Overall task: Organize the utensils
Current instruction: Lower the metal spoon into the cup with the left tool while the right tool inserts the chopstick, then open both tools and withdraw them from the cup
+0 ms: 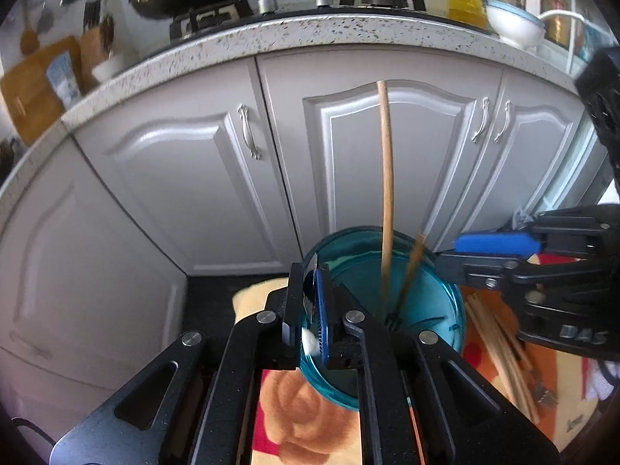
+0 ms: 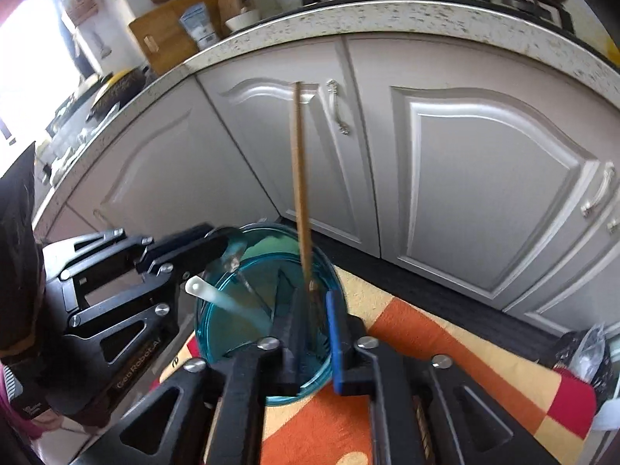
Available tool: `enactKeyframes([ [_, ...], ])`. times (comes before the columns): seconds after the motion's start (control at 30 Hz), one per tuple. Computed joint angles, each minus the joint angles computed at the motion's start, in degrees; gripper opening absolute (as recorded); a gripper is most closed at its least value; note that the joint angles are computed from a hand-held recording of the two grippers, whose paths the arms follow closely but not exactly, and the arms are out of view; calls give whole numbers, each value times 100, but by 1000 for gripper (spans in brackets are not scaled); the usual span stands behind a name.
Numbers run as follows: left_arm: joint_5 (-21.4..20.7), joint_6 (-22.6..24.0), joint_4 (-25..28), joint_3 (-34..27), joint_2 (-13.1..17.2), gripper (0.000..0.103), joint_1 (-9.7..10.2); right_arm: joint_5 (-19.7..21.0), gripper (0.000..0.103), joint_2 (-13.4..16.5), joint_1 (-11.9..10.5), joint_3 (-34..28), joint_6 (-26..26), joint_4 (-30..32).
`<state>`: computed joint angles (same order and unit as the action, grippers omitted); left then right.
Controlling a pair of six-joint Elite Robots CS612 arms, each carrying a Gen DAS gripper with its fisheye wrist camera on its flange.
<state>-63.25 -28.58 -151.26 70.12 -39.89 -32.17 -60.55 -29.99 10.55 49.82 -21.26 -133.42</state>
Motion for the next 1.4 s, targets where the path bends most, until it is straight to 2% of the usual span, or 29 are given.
enactKeyframes([
  [0.07,-24,-124,-97,97,-60,14,-4,112,30,-58,-45,100,120,-69],
  [0.2,-56,-260,-404,292,-185,38,-35,189,30,-257,-118,457,237,-375],
  [0.23,-39,-269,-456,327,-206,40,-46,198,30,-305,-135,543,258,-422],
  [0.43,83,-312,-638,537,-350,41,-166,209,31,-590,-190,1092,364,-796],
  [0.57,204,-356,-811,669,-425,41,-266,150,36,-803,-240,1528,537,-1226],
  [0.8,230,-318,-971,757,-467,42,-446,-118,41,-1159,-326,2206,670,-1801],
  [0.97,98,-285,-1019,717,-431,47,-556,-235,41,-1366,-433,2609,855,-2126],
  [1.23,-164,-235,-976,590,-338,48,-685,-564,42,-1611,-603,3112,973,-2332],
  [1.4,-708,-466,-868,513,-254,52,-651,-667,44,-1640,-694,3285,1067,-2278],
])
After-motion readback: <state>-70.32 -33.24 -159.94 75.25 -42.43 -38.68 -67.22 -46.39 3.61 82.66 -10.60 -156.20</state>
